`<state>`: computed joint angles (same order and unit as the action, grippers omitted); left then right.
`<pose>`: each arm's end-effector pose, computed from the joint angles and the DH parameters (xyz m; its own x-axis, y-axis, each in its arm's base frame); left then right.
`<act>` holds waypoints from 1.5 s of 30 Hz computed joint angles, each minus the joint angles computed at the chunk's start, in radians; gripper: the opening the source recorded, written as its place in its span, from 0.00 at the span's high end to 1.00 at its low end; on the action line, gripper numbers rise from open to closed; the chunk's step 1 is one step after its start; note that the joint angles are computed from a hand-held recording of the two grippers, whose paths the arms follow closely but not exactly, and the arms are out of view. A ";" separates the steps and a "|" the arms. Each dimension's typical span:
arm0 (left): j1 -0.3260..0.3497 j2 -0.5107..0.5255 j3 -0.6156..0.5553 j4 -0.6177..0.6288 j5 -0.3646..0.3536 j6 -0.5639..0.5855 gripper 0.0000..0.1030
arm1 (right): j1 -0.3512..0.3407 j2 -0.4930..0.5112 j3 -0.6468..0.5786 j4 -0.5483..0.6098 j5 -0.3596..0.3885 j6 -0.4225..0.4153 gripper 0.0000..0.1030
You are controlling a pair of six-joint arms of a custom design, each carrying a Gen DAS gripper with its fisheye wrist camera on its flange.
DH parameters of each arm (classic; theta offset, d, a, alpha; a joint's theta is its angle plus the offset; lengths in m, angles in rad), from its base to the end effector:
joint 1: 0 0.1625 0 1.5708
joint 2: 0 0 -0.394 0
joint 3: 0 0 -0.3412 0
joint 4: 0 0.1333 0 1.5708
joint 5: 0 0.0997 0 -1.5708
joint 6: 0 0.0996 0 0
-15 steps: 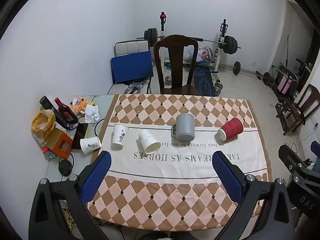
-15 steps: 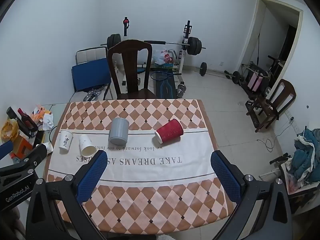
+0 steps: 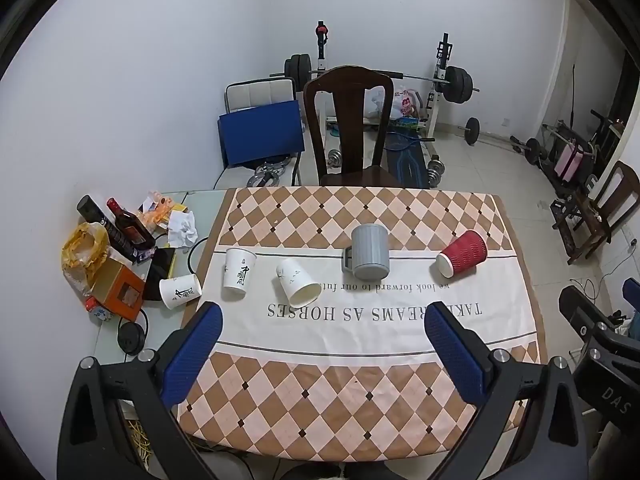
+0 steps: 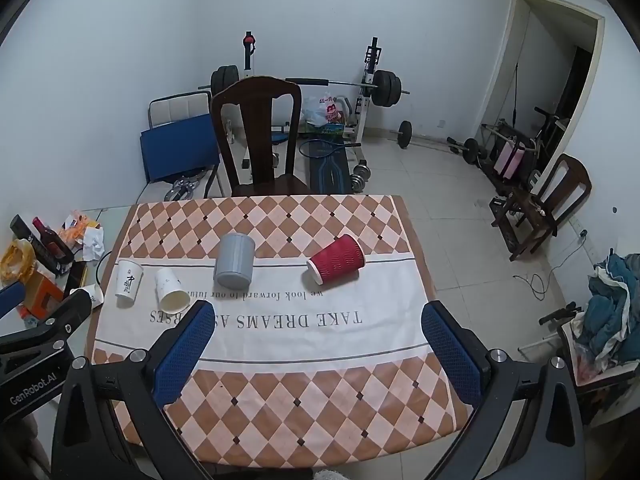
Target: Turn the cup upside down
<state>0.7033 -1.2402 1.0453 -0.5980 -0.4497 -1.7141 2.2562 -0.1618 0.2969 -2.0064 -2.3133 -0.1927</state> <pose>-0.2396 -0.4956 0.5004 -0.5665 -0.5617 -0.6030 0.1212 0.6669 -0.7352 0.5852 -0.6116 0.1394 -0.5684 -0.4473 0.6906 -0.7269 0.6661 -0.1668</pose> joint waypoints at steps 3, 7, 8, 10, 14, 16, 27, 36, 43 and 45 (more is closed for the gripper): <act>0.000 0.000 -0.003 0.000 -0.001 0.005 0.00 | 0.001 -0.002 0.005 0.000 0.001 0.005 0.00; 0.001 0.005 -0.009 0.004 -0.003 0.002 0.00 | 0.001 -0.001 0.005 0.000 -0.001 0.005 0.00; 0.001 0.004 -0.009 0.004 -0.002 0.003 0.00 | 0.000 -0.002 0.005 0.001 0.001 0.004 0.00; 0.001 0.007 -0.011 0.009 -0.003 0.001 0.00 | 0.000 -0.003 0.008 -0.001 0.000 0.004 0.00; 0.001 0.009 -0.014 0.015 -0.002 -0.003 0.00 | -0.002 -0.007 0.018 -0.006 0.003 0.003 0.00; 0.001 0.007 -0.011 0.010 -0.003 -0.001 0.00 | -0.001 -0.005 0.012 -0.005 0.001 0.002 0.00; 0.005 0.003 0.002 -0.010 0.000 0.013 0.00 | -0.001 -0.011 0.024 -0.015 0.000 0.001 0.00; 0.004 0.003 0.004 -0.007 0.000 0.008 0.00 | -0.002 -0.016 0.036 -0.025 0.000 -0.002 0.00; 0.006 0.000 0.006 -0.012 0.001 0.014 0.00 | -0.004 -0.021 0.047 -0.030 0.002 -0.003 0.00; 0.006 -0.001 0.007 -0.013 0.001 0.014 0.00 | -0.003 -0.020 0.046 -0.029 0.000 -0.004 0.00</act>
